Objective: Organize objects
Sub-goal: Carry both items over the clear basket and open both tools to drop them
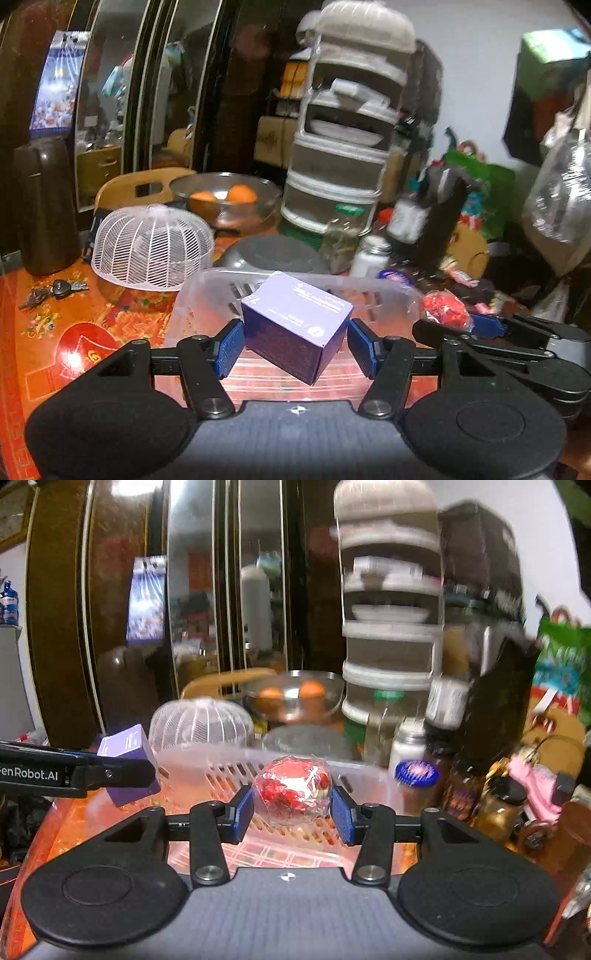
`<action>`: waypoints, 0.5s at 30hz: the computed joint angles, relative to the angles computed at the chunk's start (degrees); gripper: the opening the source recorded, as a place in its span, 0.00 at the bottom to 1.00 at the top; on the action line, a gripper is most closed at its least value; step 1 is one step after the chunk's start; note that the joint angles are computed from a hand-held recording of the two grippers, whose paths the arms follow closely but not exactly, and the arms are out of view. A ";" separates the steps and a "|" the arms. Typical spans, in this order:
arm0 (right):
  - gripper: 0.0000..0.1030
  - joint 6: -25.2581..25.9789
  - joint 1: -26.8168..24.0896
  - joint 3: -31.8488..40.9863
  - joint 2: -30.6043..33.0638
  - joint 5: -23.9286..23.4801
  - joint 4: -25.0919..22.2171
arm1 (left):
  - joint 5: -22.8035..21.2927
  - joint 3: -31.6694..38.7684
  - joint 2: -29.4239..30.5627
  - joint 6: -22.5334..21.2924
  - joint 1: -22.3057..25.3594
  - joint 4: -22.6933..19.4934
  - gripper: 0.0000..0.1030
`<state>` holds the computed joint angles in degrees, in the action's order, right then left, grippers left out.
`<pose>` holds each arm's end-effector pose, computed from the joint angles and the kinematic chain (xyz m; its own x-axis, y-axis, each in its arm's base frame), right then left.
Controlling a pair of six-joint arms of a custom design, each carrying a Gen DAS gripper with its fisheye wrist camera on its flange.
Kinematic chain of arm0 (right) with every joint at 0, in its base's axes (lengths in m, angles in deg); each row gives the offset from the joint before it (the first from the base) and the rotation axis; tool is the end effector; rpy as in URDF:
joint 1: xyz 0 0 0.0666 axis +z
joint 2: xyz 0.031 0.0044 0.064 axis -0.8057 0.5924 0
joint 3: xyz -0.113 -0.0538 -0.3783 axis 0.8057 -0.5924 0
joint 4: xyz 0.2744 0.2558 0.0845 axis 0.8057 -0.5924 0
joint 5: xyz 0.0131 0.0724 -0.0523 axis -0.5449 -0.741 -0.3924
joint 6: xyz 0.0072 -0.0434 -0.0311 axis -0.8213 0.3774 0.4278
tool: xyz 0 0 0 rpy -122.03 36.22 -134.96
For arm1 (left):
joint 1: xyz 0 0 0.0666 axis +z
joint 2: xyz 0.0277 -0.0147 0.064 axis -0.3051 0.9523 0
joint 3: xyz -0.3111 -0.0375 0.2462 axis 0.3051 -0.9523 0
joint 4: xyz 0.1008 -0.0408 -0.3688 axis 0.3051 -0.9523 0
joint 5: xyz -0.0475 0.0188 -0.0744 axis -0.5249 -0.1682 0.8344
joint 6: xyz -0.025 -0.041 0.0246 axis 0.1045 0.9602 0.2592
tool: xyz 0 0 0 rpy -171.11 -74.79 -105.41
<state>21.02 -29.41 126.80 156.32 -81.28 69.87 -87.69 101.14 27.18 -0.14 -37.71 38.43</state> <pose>0.3871 0.1868 0.3649 -0.3377 -0.2593 -0.9048 -0.6927 0.7193 0.0524 0.3113 -0.0970 0.4088 -0.4532 -0.2809 -0.8460 -0.2724 0.9473 -0.1687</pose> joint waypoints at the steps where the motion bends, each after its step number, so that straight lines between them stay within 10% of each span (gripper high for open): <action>1: 0.48 -0.28 -0.01 1.15 1.22 0.12 -1.10 | 1.03 0.43 0.98 0.26 0.89 -0.30 0.63; 15: 0.48 4.12 1.79 9.22 8.82 1.52 -11.52 | 5.81 5.16 10.25 1.31 5.61 -3.81 0.63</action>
